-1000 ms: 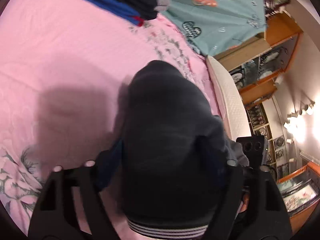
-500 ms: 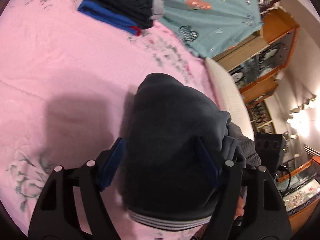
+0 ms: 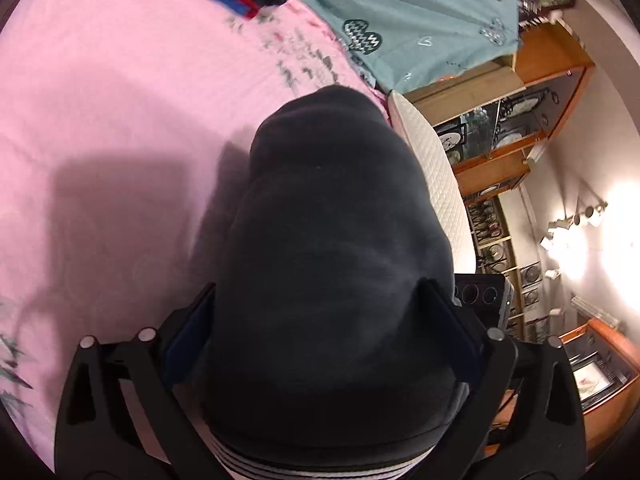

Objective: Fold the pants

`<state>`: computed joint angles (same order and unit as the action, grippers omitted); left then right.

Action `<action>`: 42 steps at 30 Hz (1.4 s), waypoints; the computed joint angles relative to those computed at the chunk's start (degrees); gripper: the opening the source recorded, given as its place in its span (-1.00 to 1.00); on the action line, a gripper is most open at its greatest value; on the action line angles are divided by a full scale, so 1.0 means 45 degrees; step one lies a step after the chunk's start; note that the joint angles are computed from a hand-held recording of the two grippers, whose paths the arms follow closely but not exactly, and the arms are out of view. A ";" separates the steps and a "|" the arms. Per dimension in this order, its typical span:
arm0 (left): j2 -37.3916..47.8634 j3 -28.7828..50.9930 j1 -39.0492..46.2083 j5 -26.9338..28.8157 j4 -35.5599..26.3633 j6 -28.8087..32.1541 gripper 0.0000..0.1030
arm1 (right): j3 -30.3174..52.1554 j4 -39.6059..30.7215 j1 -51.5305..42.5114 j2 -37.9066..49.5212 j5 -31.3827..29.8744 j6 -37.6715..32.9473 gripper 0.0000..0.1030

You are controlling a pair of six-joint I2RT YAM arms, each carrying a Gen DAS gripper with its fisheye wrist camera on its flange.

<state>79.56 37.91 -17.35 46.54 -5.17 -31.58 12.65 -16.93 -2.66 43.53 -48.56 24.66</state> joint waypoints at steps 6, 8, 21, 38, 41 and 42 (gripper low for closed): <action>-0.1875 0.0180 0.0429 0.0265 -0.1098 0.0248 0.74 | 0.0237 -0.0564 0.0709 -0.2648 0.0115 0.1513 0.70; -0.2785 0.0580 0.0899 0.0594 -0.1978 0.0537 0.74 | 0.1024 -0.0969 0.1534 -0.3095 0.0787 0.1908 0.70; 0.0200 0.9028 0.4062 0.1828 -0.4306 0.0845 0.76 | 1.2261 -0.2033 0.5932 0.4745 0.7014 0.0418 0.69; 0.9550 1.3844 0.5550 0.1347 -0.1751 -0.0250 0.71 | 1.9487 0.0702 0.4270 1.7842 0.5319 0.0295 0.40; 0.8475 1.2847 0.5642 0.0084 -0.2461 0.1409 0.72 | 1.8947 0.0443 0.4131 1.7468 0.5341 0.0174 0.43; 0.8230 1.2624 0.5688 -0.0343 -0.2595 0.1844 0.72 | 1.8762 0.0124 0.4203 1.7178 0.5775 -0.0129 0.47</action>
